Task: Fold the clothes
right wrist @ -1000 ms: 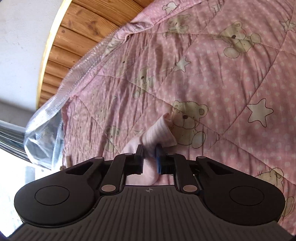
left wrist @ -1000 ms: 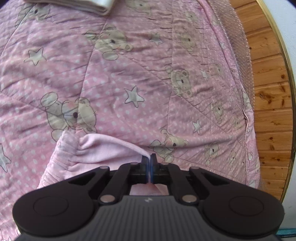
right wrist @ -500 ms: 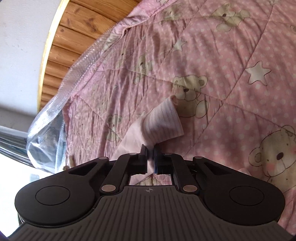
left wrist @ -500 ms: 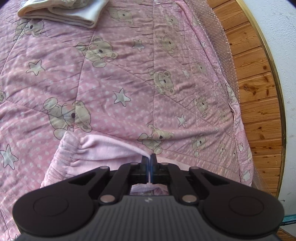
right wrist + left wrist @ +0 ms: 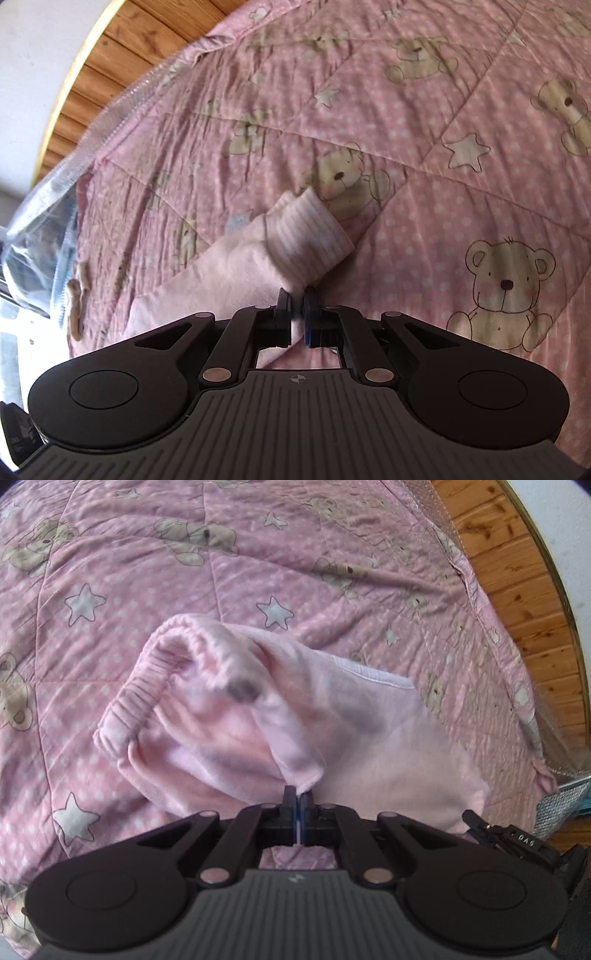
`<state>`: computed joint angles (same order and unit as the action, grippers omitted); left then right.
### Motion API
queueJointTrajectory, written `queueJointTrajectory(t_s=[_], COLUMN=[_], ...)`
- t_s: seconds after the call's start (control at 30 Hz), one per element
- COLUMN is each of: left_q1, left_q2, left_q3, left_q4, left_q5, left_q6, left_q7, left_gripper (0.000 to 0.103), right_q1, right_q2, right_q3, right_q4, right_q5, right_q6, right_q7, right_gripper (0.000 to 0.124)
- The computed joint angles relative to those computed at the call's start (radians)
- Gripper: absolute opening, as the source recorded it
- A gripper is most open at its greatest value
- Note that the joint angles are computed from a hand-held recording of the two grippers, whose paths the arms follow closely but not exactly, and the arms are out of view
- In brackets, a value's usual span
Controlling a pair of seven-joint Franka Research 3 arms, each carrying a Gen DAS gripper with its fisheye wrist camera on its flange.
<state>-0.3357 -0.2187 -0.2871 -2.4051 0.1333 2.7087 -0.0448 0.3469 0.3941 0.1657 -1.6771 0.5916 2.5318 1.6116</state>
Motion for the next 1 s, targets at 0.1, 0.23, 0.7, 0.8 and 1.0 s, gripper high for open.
queueJointTrajectory(t_s=[0.1, 0.23, 0.7, 0.8, 1.0], left_q1=[0.022, 0.035, 0.022, 0.047, 0.128], left_q2=[-0.025, -0.05, -0.21, -0.308, -0.339], left_q3=[-0.029, -0.06, -0.098, -0.113, -0.077], left_q4=[0.01, 0.019, -0.076, -0.123, -0.192], left_q5=[0.083, 0.178, 0.28, 0.286, 0.314], left_q6=[-0.037, -0.099, -0.162, -0.204, -0.093], left_q7=[-0.042, -0.129, -0.31, -0.41, -0.524], left_gripper=[0.001, 0.001, 0.032, 0.042, 0.046], right_q1=[0.002, -0.016, 0.095, 0.252, 0.182], right_q2=[-0.008, -0.03, -0.038, -0.084, -0.148], right_q3=[0.012, 0.049, -0.09, -0.235, -0.022], right_q4=[0.001, 0.002, 0.011, -0.027, -0.082], right_q5=[0.003, 0.068, -0.295, -0.759, -0.685], right_q6=[0.047, 0.078, -0.022, 0.04, 0.243], right_q7=[-0.05, -0.223, 0.028, 0.316, 0.01], right_gripper=[0.003, 0.003, 0.038, 0.035, 0.039])
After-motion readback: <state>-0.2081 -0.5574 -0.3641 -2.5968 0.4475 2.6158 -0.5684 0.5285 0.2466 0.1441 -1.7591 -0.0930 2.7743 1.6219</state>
